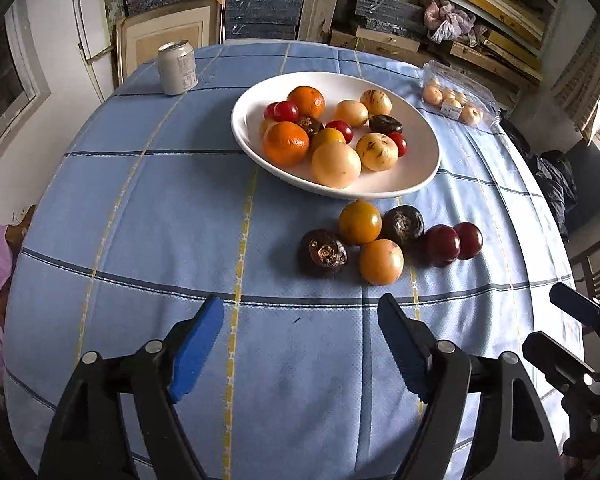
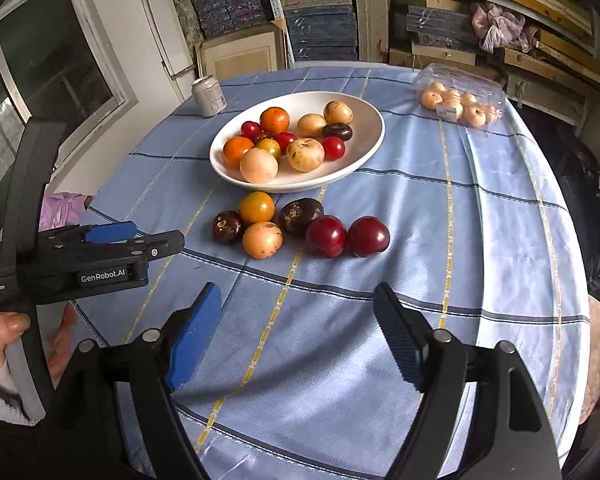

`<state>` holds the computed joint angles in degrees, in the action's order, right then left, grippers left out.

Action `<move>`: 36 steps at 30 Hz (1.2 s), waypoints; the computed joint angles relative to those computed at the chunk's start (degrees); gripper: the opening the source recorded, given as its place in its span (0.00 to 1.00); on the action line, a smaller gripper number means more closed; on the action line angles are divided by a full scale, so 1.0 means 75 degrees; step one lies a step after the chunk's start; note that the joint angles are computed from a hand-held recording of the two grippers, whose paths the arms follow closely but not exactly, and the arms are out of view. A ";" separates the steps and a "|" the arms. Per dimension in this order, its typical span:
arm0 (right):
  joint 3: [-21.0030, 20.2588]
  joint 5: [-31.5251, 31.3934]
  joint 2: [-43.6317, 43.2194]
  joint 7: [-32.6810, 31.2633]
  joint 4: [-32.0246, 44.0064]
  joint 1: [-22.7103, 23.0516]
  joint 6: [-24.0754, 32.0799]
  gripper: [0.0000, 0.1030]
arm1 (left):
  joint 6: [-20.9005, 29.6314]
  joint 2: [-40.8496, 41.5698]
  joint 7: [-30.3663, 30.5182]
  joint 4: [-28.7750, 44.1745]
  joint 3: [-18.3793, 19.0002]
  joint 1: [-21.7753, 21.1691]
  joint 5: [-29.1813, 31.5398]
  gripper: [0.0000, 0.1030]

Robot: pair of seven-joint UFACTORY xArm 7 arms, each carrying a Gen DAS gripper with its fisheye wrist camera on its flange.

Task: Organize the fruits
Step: 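Move both open tools back over the fruit pile, then grasp the dark brown fruit with the left tool while the right tool grasps a dark red plum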

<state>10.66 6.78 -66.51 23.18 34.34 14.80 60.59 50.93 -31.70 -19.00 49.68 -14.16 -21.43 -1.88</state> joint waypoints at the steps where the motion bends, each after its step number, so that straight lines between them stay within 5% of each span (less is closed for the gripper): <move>1: 0.0010 -0.0004 0.0004 0.0008 0.0008 -0.0001 0.0000 0.74 | 0.0011 -0.0013 -0.0005 -0.0009 0.0005 0.0004 0.0002 0.78; 26: -0.0374 0.0106 0.0320 -0.0107 -0.0320 -0.0125 -0.0146 0.75 | -0.0358 0.0880 0.0589 -0.0061 0.0307 -0.0131 -0.0485 0.76; 32: -0.0467 0.0146 0.0413 -0.0188 -0.0409 -0.0172 -0.0188 0.75 | -0.0709 0.1557 0.0608 0.0256 0.0344 0.0014 -0.0417 0.61; 36: -0.0516 0.0145 0.0423 -0.0190 -0.0441 -0.0254 -0.0191 0.75 | -0.0861 0.1874 0.0801 0.0432 0.0346 -0.0057 -0.0487 0.61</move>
